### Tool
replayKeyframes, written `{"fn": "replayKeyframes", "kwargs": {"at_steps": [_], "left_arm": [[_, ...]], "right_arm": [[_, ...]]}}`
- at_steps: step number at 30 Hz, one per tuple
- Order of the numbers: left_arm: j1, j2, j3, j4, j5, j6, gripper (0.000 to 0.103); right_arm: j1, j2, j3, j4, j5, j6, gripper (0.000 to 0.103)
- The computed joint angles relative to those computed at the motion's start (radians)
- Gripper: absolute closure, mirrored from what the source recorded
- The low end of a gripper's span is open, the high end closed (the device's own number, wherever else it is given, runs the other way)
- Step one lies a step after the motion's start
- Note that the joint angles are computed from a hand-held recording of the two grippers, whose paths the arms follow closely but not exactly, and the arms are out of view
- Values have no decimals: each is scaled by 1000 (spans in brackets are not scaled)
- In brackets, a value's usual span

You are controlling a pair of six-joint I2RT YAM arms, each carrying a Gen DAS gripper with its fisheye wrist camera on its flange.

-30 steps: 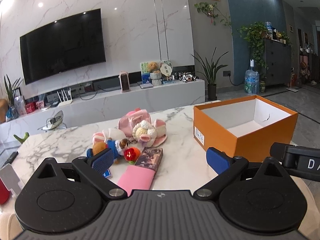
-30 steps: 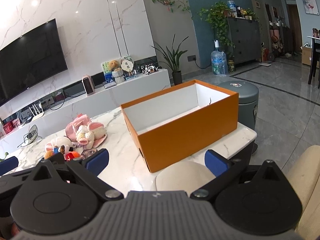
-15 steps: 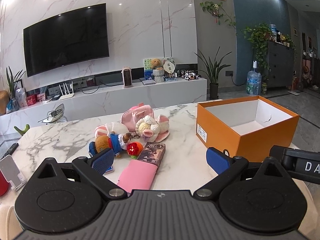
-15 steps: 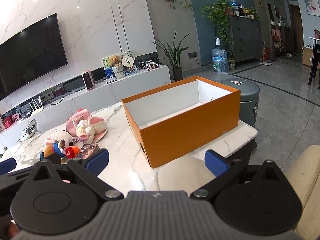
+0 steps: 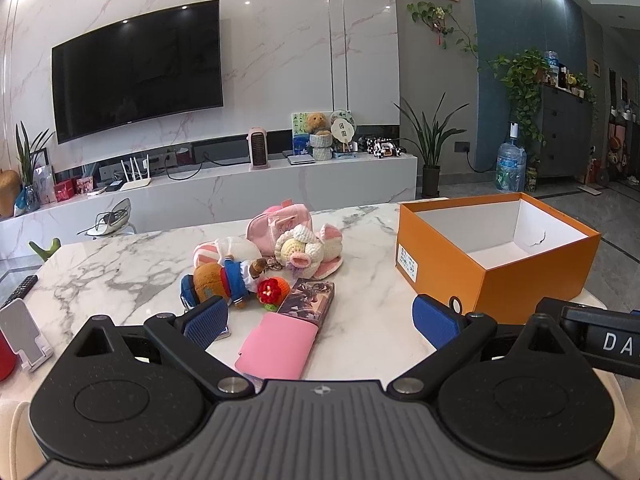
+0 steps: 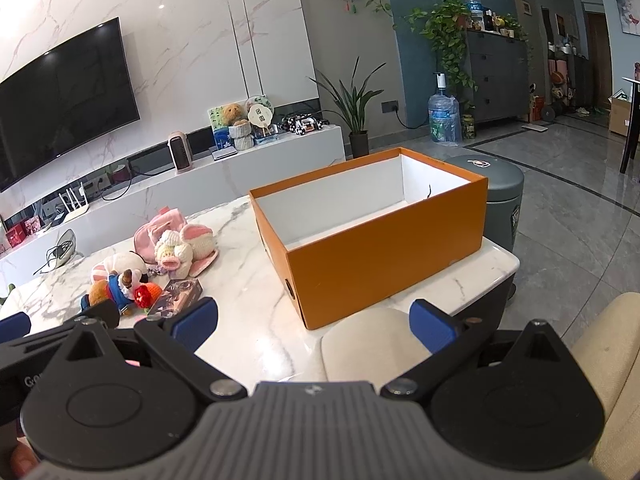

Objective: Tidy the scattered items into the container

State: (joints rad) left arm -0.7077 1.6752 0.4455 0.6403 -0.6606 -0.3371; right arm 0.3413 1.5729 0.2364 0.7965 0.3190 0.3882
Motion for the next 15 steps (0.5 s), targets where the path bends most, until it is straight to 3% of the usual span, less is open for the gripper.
{"fn": "replayKeyframes", "kwargs": {"at_steps": [15], "left_arm": [[-4,-2,4,-20,0,-26,0]], "right_arm": [[-9,-2,0,-7,-10,-4,0]]}}
